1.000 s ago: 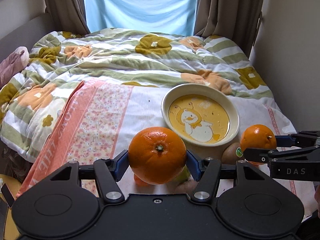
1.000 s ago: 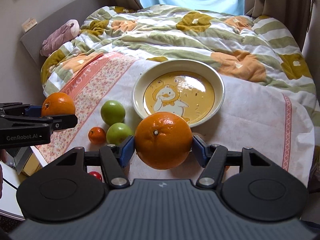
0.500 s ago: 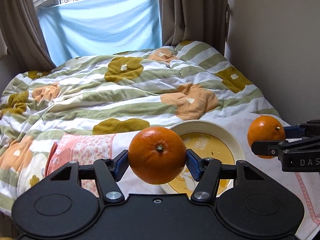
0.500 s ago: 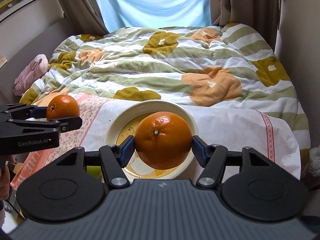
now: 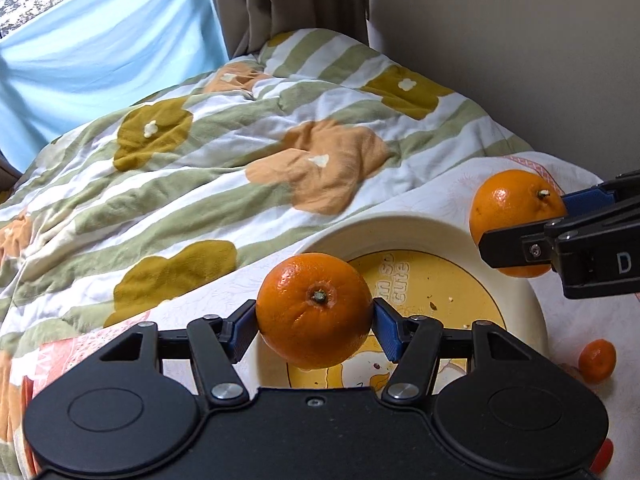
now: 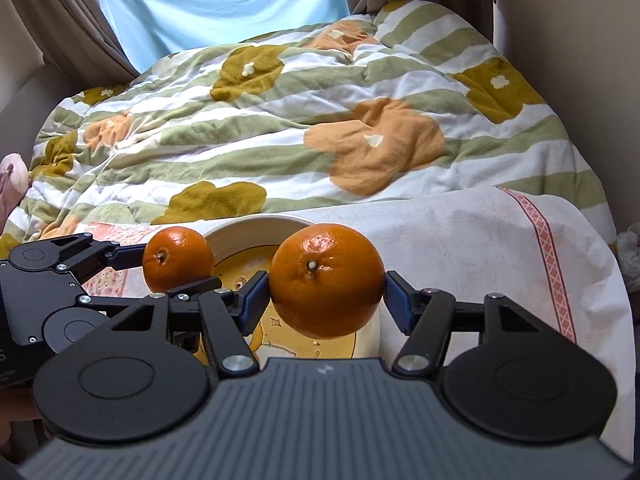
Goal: Organize fruits
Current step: 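Carry both oranges into the white bowl and release them from both grippers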
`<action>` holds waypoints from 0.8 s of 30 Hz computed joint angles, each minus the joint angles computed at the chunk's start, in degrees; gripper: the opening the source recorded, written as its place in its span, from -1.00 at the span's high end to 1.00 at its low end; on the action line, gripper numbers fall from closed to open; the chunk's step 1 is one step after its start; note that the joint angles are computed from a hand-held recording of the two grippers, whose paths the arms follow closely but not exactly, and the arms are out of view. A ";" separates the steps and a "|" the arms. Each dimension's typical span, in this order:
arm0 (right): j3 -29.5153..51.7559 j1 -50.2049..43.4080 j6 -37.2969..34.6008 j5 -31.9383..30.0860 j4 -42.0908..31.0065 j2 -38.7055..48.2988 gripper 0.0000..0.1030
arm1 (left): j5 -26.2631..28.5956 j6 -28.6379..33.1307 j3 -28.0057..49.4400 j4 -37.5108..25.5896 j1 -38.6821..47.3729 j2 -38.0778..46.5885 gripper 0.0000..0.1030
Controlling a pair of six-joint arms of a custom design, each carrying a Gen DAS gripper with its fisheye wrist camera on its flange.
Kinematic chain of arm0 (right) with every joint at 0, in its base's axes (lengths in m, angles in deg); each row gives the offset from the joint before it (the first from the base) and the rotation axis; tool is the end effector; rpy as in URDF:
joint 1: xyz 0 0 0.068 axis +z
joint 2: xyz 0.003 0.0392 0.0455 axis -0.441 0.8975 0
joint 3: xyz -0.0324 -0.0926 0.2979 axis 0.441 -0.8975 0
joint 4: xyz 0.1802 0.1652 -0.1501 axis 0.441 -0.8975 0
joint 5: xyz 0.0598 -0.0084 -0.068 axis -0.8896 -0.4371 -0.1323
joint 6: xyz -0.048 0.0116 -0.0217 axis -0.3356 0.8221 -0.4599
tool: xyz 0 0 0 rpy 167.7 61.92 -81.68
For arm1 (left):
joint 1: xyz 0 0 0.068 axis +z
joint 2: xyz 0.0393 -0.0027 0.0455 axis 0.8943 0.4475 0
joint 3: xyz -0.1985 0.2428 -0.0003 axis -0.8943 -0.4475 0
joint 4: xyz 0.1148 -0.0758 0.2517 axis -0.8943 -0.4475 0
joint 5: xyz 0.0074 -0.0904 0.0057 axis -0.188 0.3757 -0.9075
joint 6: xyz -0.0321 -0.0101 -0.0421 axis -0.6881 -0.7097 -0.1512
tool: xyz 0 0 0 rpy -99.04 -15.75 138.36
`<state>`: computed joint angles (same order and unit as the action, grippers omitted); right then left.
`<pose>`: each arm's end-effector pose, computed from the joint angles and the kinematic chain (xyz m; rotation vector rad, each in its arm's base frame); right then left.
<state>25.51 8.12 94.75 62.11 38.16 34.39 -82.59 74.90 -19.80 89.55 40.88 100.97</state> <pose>0.3345 0.2282 0.1266 -0.3223 2.5221 0.3902 0.2747 -0.1049 0.0927 0.2332 2.4997 0.0913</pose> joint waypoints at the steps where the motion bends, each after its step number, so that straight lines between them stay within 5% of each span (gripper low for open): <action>1: 0.03 -0.05 0.55 0.18 0.07 0.40 -0.49 | 0.51 0.85 0.45 0.50 0.28 1.30 -0.26; 10: 0.71 0.06 1.87 1.30 -0.66 1.58 -0.49 | 2.43 3.64 0.38 6.03 0.32 5.13 -0.34; 12: 0.65 0.06 1.82 1.26 -0.59 1.58 -0.49 | 1.33 3.94 -1.03 7.86 -0.07 3.77 -0.85; 13: 0.70 0.02 1.80 1.23 -0.67 1.55 -0.49 | 1.30 3.91 -1.70 8.40 -0.16 3.05 -0.92; 24: 0.25 0.59 -4.69 -1.14 2.14 2.25 -0.49 | -1.04 -1.57 -8.56 4.19 -0.13 -7.41 -0.92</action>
<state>25.76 8.71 90.06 60.97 40.30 36.64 -83.63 73.33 -28.36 93.73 40.75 93.56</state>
